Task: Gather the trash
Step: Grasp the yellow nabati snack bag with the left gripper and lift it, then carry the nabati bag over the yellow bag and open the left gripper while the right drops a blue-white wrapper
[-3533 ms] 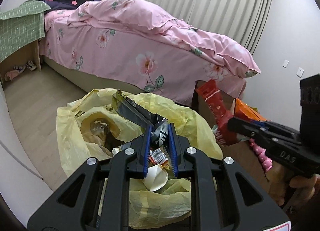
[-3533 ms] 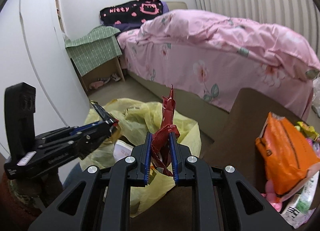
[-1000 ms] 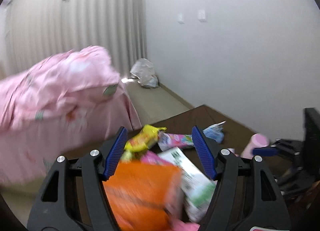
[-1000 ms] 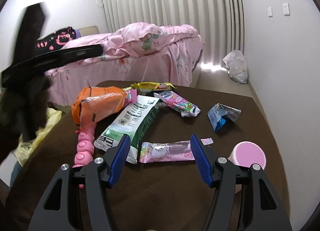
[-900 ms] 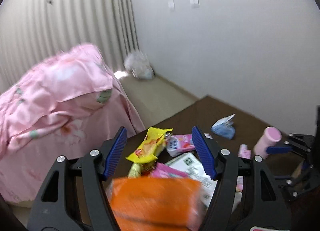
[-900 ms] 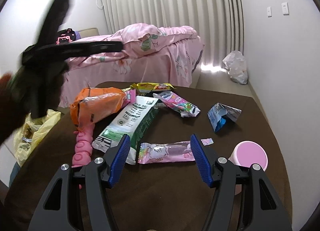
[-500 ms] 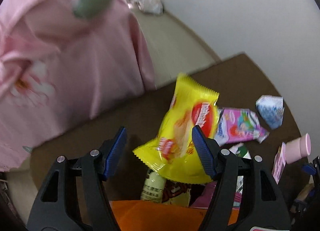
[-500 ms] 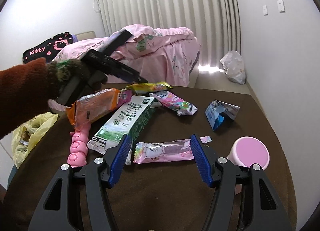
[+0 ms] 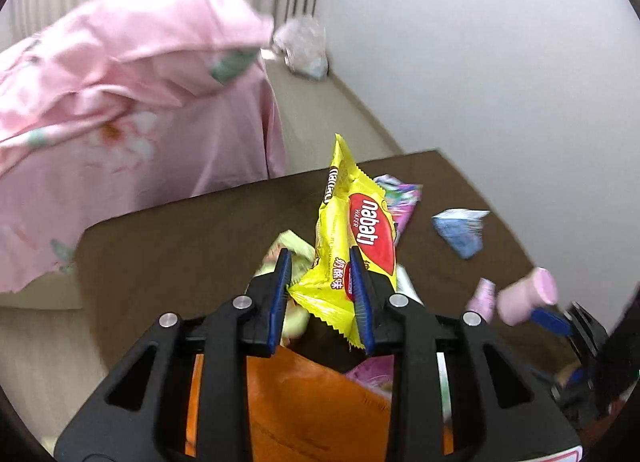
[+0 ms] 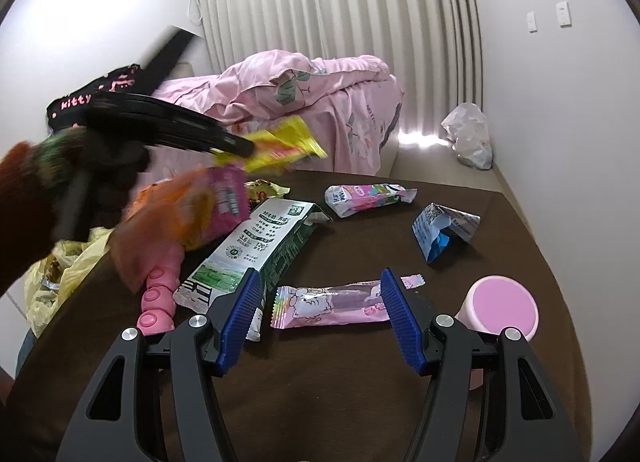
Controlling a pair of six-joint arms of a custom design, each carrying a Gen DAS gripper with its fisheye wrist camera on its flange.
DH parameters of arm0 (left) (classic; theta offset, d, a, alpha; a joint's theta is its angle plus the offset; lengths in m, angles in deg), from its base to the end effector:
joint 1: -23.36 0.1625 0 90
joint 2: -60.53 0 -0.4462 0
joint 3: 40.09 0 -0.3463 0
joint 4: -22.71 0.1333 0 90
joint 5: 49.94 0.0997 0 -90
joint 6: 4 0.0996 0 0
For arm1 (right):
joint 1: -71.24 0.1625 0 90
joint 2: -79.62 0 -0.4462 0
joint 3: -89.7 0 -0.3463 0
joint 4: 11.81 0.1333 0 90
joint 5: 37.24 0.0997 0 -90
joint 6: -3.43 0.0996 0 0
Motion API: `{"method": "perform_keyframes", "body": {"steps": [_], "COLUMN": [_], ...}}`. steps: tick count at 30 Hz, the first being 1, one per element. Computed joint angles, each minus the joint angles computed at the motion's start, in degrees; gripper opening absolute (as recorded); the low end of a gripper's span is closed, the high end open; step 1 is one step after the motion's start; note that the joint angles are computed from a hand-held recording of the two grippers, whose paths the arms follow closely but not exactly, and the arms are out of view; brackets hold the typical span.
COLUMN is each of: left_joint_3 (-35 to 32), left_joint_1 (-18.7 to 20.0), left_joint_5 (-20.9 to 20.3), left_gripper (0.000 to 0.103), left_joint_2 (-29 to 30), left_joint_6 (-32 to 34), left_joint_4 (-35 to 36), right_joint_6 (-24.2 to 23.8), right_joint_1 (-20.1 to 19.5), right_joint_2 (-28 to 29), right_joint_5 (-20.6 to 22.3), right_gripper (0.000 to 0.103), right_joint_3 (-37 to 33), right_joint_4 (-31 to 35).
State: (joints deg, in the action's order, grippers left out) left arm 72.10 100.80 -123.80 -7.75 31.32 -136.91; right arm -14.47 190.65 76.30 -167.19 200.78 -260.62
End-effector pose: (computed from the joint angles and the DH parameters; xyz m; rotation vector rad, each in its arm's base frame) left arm 0.0384 -0.5679 0.2939 1.0275 2.5321 -0.5346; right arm 0.2872 -0.3683 -0.1119 0.5548 -2.2572 1.1715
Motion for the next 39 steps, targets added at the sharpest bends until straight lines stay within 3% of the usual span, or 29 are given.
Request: {"method": "perform_keyframes", "body": {"steps": [4,6,9,15,20,23,24,26,30,39], "left_joint_3": [6.61,8.63,11.38,20.17,22.35,24.58,25.23,25.81,25.52,26.50], "left_joint_1": [0.30,1.28,2.05,1.77,5.73,6.83,7.07,7.79,9.53,11.00], "left_joint_5": [-3.62,-7.81,-12.27,-8.40,-11.23,-9.96,-9.40,-9.28,-11.89,-13.85], "left_gripper": [0.027,0.027,0.028,0.028,0.027,0.028,0.028,0.028,0.028,0.028], "left_joint_2": [-8.18,-11.43,-13.69,-15.00,-17.27,-18.12,-18.15,-18.47,-19.40,-22.75], "left_joint_6": [-2.20,-3.31,-4.34,-5.22,-7.08,-6.00,-5.50,-5.40,-6.88,-5.23], "left_joint_4": [-1.52,-0.04,0.61,-9.20,-6.79,-9.36,-10.72,-11.78,-11.95,-11.88], "right_joint_6": [-4.43,-8.97,-11.12,-13.23,-10.93,-8.57,-7.62,-5.65,-7.64,-3.23], "right_joint_1": [0.73,0.18,-3.92,-10.88,-13.74,-14.44,-14.51,-14.31,-11.86,-3.23], "right_joint_2": [-4.48,-6.90,-11.59,-15.74,-17.17,-17.85,-18.12,-18.04,-16.39,-17.27], "right_joint_5": [-2.10,-4.03,-0.62,3.26,5.25,4.37,4.45,3.43,-1.07,-1.80], "right_gripper": [0.057,0.057,0.057,0.054,0.051,0.041,0.041,0.028,0.015,0.013], "right_joint_3": [0.98,0.50,2.11,-0.12,-2.61,-3.67,-3.59,-3.51,-3.68,1.76], "right_joint_4": [-0.10,2.60,9.06,24.63,37.21,43.28,43.71,44.01,41.34,28.85]}}
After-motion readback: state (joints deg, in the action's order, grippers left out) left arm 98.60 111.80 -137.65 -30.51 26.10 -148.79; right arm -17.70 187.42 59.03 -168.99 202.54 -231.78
